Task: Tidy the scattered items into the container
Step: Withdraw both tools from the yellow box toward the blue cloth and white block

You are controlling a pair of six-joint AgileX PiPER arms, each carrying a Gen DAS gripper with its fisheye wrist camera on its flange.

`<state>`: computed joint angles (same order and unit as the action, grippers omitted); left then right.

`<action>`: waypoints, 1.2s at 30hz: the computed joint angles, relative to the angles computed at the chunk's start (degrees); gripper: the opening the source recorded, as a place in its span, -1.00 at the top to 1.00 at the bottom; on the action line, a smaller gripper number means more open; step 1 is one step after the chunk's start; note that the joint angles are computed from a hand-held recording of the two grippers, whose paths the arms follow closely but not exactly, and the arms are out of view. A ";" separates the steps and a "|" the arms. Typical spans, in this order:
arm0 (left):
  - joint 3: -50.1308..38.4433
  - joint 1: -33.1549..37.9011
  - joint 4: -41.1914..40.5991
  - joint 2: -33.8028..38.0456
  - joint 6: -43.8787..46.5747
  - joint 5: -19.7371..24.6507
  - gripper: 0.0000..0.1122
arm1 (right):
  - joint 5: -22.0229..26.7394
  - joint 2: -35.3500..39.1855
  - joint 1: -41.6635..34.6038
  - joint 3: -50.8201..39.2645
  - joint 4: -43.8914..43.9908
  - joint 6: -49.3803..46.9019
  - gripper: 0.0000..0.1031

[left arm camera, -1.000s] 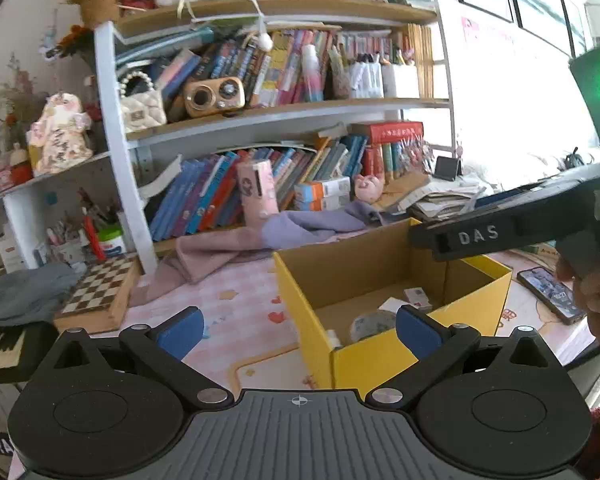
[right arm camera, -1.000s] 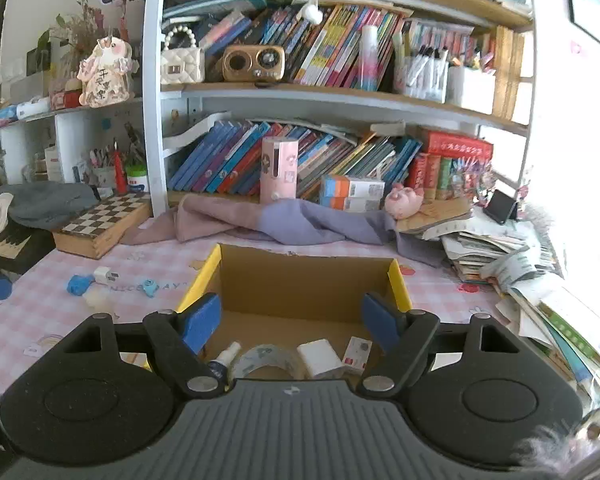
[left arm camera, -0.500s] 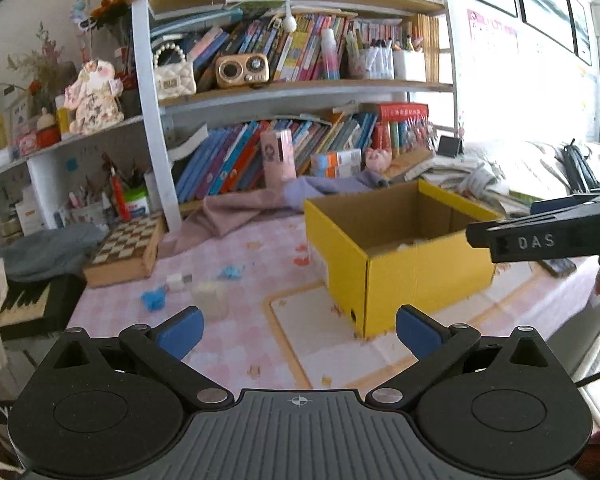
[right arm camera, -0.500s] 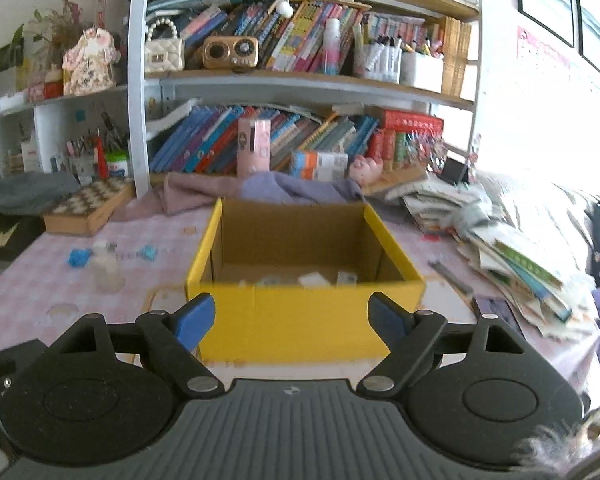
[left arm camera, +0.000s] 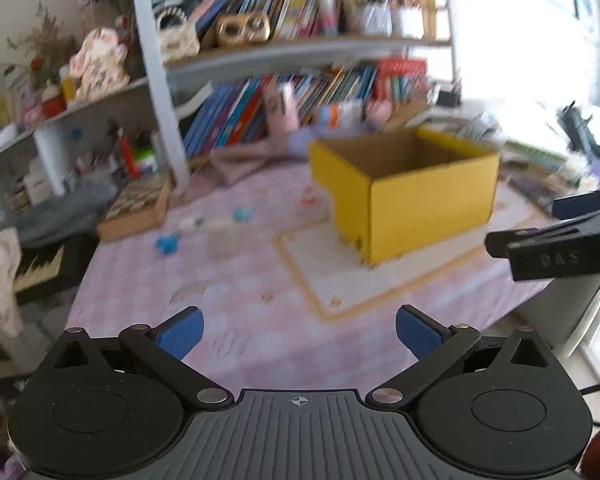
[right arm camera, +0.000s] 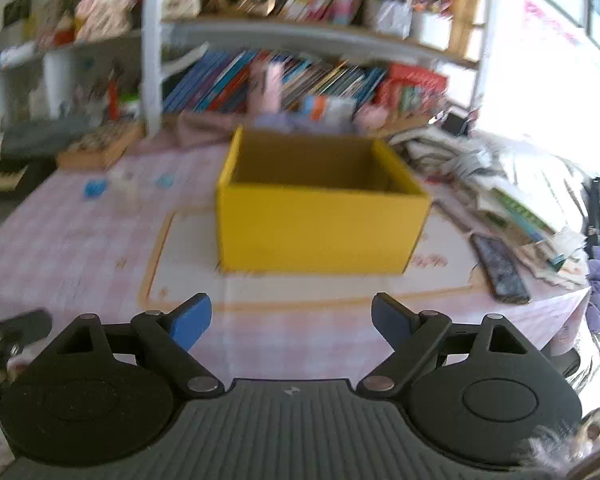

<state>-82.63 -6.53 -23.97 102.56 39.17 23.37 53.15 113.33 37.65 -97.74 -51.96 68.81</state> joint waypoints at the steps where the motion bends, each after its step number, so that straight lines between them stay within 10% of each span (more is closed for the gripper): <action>1: 0.22 0.09 1.38 -0.08 -1.35 0.37 -0.84 | -0.41 0.20 0.03 -0.18 1.92 -1.49 -0.69; 36: 4.19 8.04 7.60 -3.57 -10.68 1.05 -0.84 | 0.51 18.31 0.58 -31.72 26.78 -34.88 -0.77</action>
